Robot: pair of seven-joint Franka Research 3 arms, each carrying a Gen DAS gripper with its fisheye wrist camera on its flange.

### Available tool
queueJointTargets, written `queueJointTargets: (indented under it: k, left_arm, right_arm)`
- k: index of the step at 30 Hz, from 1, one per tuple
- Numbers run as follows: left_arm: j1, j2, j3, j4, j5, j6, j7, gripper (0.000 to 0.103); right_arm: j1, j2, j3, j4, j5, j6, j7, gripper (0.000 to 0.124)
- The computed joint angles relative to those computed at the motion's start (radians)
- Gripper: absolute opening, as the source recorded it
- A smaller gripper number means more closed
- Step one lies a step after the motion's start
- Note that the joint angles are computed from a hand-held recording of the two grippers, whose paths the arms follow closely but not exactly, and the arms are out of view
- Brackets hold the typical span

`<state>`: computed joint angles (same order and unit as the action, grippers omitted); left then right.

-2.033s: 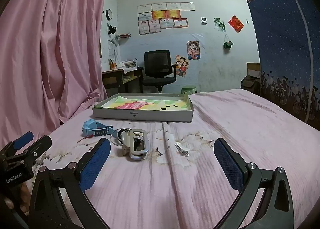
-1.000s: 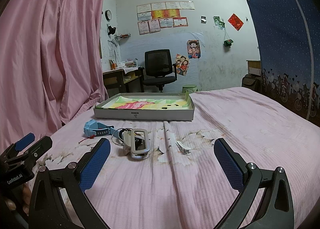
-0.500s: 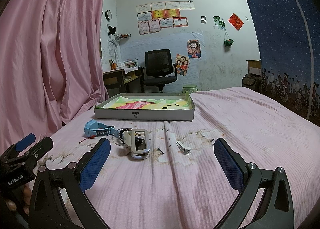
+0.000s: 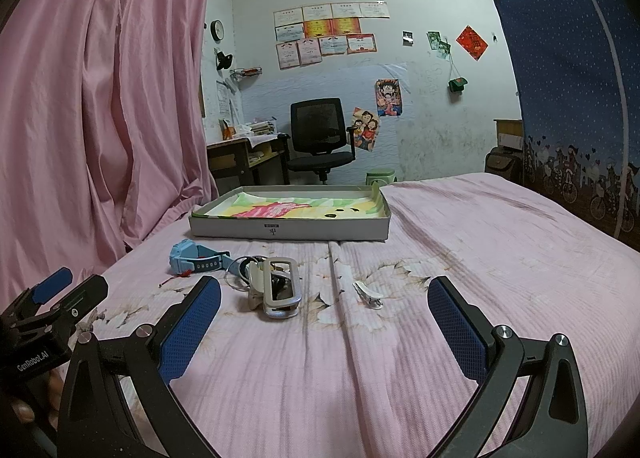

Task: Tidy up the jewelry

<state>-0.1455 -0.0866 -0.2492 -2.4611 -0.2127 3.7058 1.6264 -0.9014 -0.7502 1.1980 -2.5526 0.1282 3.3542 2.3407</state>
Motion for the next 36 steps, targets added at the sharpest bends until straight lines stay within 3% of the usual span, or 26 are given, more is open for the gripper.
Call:
queueJointTargets:
  k: [32, 36]
  left_arm:
    - [0.004, -0.007, -0.005, -0.003, -0.014, -0.005, 0.012, 0.103]
    - [0.005, -0.006, -0.010, -0.008, -0.038, -0.004, 0.028, 0.103]
  right_arm:
    - [0.023, 0.007, -0.023, -0.012, 0.002, 0.000, -0.007, 0.102]
    - [-0.003, 0.001, 0.003, -0.006, 0.007, 0.010, 0.002, 0.102]
